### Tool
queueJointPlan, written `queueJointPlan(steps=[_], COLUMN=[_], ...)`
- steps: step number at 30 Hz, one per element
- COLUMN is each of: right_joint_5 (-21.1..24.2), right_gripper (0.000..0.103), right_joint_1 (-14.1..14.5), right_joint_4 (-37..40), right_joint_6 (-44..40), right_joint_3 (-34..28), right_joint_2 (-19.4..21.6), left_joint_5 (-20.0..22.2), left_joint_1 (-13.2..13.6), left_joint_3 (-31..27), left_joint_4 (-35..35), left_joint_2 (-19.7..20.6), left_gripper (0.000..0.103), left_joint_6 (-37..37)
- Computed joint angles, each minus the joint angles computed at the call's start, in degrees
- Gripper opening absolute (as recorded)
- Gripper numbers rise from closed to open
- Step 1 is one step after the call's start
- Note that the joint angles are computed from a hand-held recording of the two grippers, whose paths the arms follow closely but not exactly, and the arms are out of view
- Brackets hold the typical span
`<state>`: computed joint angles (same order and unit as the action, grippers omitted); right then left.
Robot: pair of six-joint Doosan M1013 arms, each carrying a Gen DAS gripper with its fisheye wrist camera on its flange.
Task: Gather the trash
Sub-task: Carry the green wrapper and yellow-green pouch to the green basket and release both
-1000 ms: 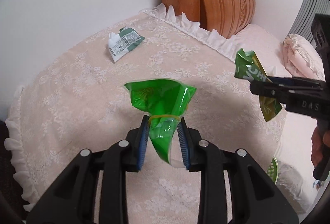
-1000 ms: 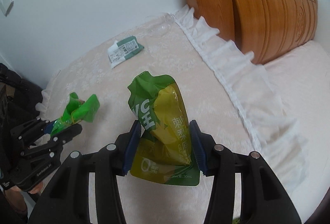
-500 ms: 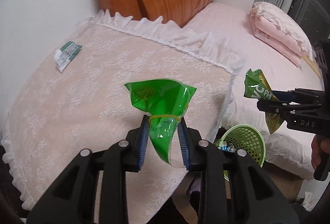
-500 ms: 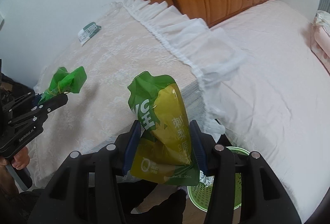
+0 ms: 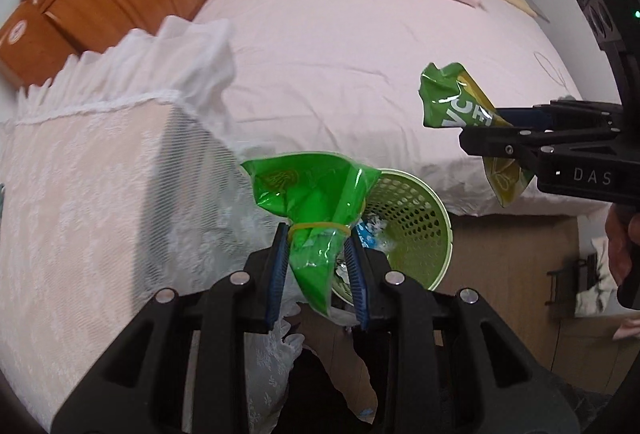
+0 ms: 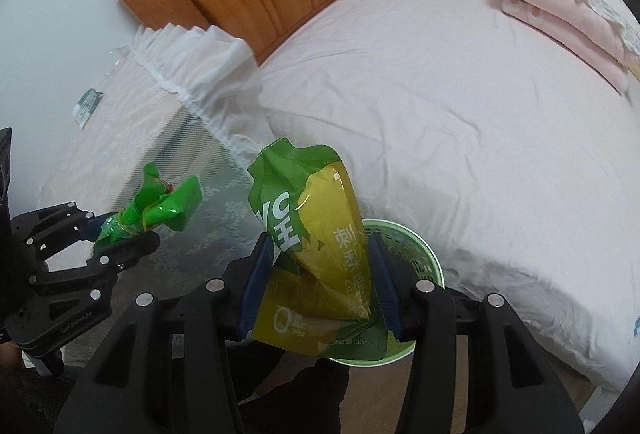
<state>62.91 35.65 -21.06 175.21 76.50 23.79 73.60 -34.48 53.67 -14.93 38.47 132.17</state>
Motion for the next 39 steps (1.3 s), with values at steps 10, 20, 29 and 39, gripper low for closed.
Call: queueJointPlan(steps=[10,20,29,39], right_joint_5=[-1.95,-2.71,-3.36,-3.99], right_gripper=[0.049,0.05,0.05,0.051], right_joint_1=[1.08,1.01,0.83,0.58], right_joint_4=[-1.27,-1.02,-1.17,1.1], right_joint_6=[8.41,9.13,9.16,7.51], right_joint_3=[9.62,12.3,12.77,12.19], right_joint_2=[-5.22,-6.85,-6.93,-5.98], left_joint_5=[2.7,0.41,-0.38,-1.2], left_joint_1=[-4.06,-4.76,-4.9,-3.88], left_joint_3=[2.6,3.82,3.35,1.24], left_joint_4=[1.94,1.2,2.16,2.3], left_joint_2=[0.32,-0.59,-0.91,-0.63], left_gripper=[0.028,0.08,0.093,0.093], left_joint_6=[2.92,3.41,1.22,-3.17])
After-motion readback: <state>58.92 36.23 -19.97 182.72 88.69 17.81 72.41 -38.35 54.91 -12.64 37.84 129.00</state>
